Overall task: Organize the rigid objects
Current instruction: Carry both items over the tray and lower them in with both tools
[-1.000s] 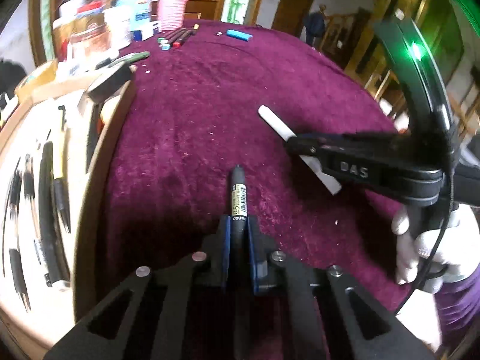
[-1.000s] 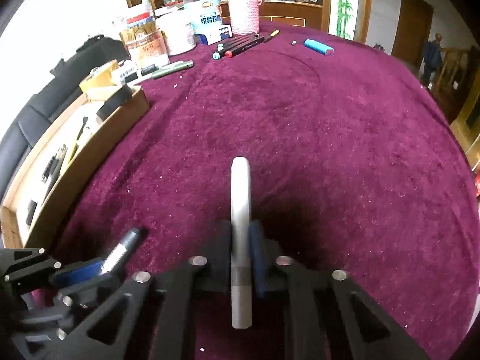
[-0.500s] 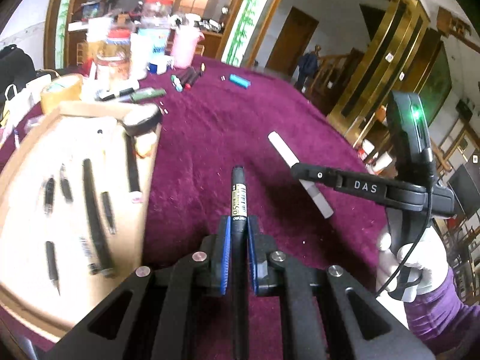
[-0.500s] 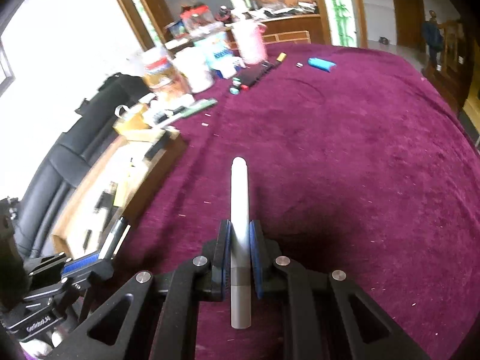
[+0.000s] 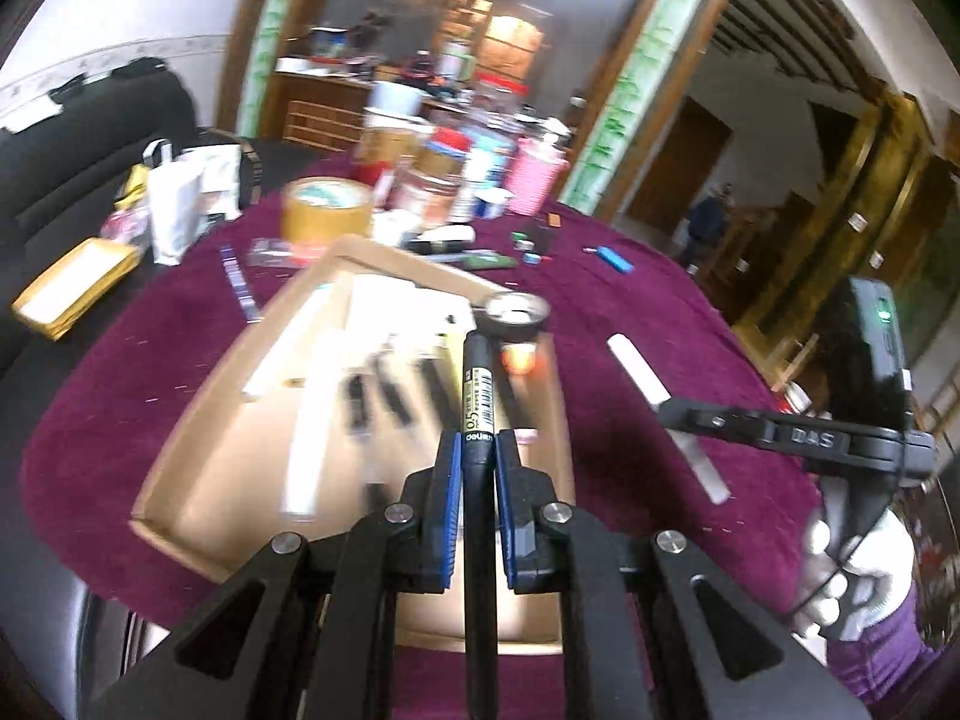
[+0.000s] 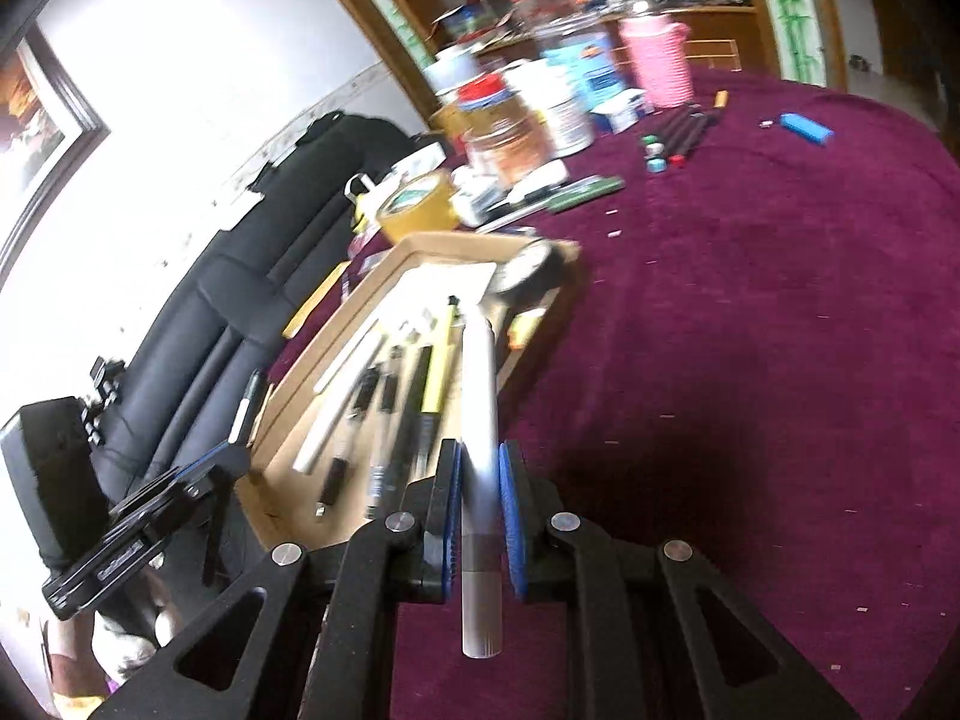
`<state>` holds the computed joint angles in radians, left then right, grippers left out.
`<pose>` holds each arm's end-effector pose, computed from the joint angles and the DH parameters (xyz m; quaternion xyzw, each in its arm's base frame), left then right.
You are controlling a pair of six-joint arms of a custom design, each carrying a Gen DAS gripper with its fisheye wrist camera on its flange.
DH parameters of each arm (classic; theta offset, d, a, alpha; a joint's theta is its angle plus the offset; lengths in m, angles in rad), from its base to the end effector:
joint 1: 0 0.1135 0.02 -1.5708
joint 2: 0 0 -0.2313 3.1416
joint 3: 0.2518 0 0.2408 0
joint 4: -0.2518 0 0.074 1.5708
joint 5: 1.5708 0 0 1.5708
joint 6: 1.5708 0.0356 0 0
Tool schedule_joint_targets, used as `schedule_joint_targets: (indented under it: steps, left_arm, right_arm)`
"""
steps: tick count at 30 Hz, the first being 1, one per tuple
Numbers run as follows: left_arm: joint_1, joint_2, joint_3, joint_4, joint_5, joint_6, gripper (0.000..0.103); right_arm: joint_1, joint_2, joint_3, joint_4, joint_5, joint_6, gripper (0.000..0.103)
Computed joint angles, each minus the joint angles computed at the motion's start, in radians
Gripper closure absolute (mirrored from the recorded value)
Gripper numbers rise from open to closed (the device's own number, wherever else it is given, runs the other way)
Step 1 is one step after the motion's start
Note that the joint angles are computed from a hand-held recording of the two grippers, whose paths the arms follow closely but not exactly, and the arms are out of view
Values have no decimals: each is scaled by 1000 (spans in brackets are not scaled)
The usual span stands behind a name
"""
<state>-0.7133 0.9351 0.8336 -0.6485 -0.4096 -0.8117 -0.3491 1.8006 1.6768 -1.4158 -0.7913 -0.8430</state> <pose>0.1596 -0.1194 0.2630 -0.1252 0.8927 -0.1350 0.4113 0.3043 -0.0838 0.2705 -0.2314 0.8932 0.3108 0.2282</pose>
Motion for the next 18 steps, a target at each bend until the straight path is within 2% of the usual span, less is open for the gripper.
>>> schedule_joint_targets:
  steps: [7,18]
  left_arm:
    - [125,-53,-81,4,66,19,92]
    - [208,133,-48,70,59,94,92]
  right_arm:
    - [168,-96,-141,120,56,122,89]
    - [367,-87,-262,310,160,326,89]
